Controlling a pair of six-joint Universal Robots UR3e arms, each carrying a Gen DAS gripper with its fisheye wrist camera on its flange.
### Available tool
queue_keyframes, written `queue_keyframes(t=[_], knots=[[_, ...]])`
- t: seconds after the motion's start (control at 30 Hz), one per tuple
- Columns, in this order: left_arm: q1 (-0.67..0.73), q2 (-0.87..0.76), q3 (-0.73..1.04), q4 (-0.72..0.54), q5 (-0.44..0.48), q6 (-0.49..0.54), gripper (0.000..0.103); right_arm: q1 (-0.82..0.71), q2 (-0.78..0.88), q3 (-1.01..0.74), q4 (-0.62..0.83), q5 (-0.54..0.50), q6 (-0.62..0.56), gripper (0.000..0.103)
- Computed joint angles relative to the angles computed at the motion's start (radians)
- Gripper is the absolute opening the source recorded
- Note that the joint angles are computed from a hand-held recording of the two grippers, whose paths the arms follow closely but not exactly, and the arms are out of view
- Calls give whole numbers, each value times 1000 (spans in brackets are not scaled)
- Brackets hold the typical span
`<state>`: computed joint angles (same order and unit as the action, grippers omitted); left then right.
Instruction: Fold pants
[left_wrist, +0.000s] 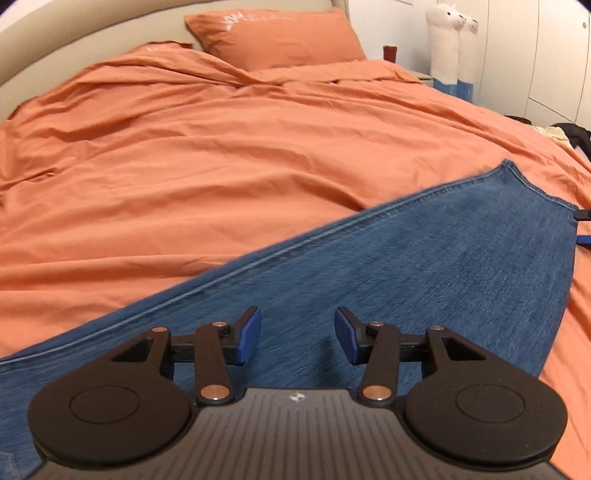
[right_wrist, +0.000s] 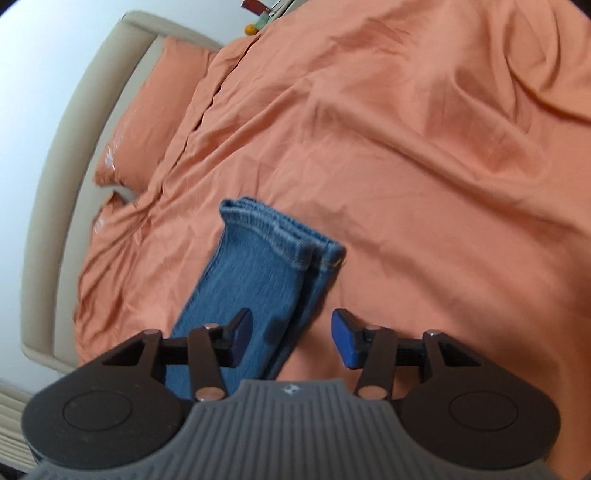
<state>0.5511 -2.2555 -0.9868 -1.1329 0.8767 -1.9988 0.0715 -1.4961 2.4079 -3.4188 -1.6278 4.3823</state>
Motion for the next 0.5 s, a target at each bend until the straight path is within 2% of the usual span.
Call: queue_keyframes(t=[0.1, 0.17, 0.27, 0.37, 0.43, 0.5], knots=[[-44, -45, 6, 93, 30, -53, 55, -33, 105, 10, -143, 25, -1, 27], [-69, -101, 72, 105, 46, -94, 55, -61, 176, 24, -257, 47, -1, 20], [-101, -182, 169, 138, 61, -156, 55, -102, 232, 41, -351, 83, -20, 7], [-132, -251, 245, 172, 86, -209, 56, -114, 260, 46, -395, 90, -43, 5], [-147, -267, 238, 241, 99, -233, 58, -96, 252, 26, -364, 65, -72, 4], [-151, -270, 249, 239, 102, -255, 58, -77, 234, 3, -318, 39, -88, 4]])
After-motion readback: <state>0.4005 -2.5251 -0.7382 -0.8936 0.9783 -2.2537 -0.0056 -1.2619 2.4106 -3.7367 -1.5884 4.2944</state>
